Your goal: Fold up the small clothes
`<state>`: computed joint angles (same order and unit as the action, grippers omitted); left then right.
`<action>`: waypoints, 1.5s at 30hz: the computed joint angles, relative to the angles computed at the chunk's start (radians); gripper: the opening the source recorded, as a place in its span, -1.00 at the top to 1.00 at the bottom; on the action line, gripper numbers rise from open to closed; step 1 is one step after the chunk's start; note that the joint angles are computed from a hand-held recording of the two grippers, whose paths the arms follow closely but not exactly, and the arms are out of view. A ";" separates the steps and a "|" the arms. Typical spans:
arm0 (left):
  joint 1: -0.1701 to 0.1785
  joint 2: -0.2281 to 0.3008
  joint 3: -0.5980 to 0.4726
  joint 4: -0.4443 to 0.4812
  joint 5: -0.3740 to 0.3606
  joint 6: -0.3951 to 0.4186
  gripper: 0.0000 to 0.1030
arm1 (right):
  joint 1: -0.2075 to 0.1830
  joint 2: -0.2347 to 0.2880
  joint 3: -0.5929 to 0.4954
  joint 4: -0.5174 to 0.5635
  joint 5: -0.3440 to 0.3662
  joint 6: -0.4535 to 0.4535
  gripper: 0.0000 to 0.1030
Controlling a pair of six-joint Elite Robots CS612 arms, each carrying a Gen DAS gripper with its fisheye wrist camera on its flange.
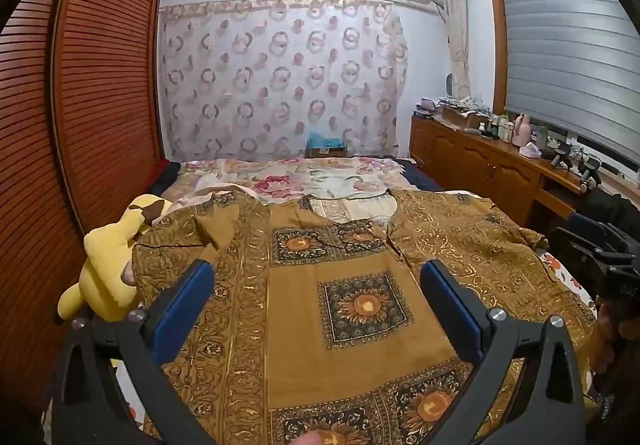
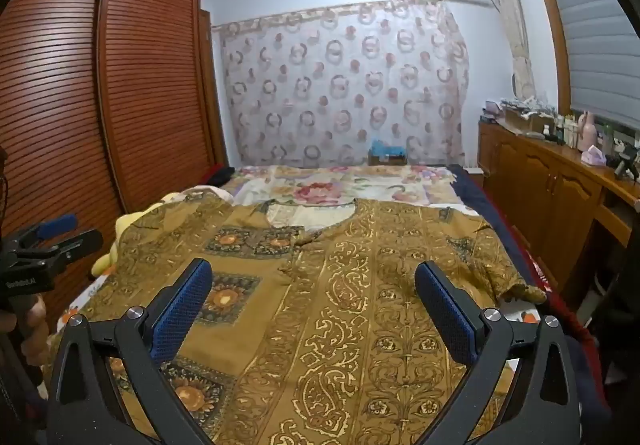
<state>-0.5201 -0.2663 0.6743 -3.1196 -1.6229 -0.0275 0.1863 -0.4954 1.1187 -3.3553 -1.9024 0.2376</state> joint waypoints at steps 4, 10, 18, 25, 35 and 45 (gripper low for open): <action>-0.001 0.001 0.000 -0.003 0.006 0.005 -1.00 | 0.000 0.000 0.000 -0.003 0.003 0.007 -1.00; -0.001 0.001 -0.001 -0.004 0.008 0.007 -1.00 | 0.001 0.000 -0.001 0.000 0.001 0.004 -1.00; -0.001 0.001 -0.001 -0.006 0.009 0.010 -1.00 | 0.002 -0.001 0.000 -0.001 -0.001 0.003 -1.00; -0.001 0.001 0.000 -0.009 0.009 0.011 -1.00 | 0.002 -0.001 0.002 -0.002 0.001 0.003 -1.00; -0.001 0.002 0.000 -0.011 0.010 0.013 -1.00 | 0.001 -0.002 0.003 -0.004 0.001 0.003 -1.00; 0.003 0.018 -0.029 -0.002 0.008 0.015 -1.00 | 0.001 -0.002 0.003 -0.005 0.001 0.002 -1.00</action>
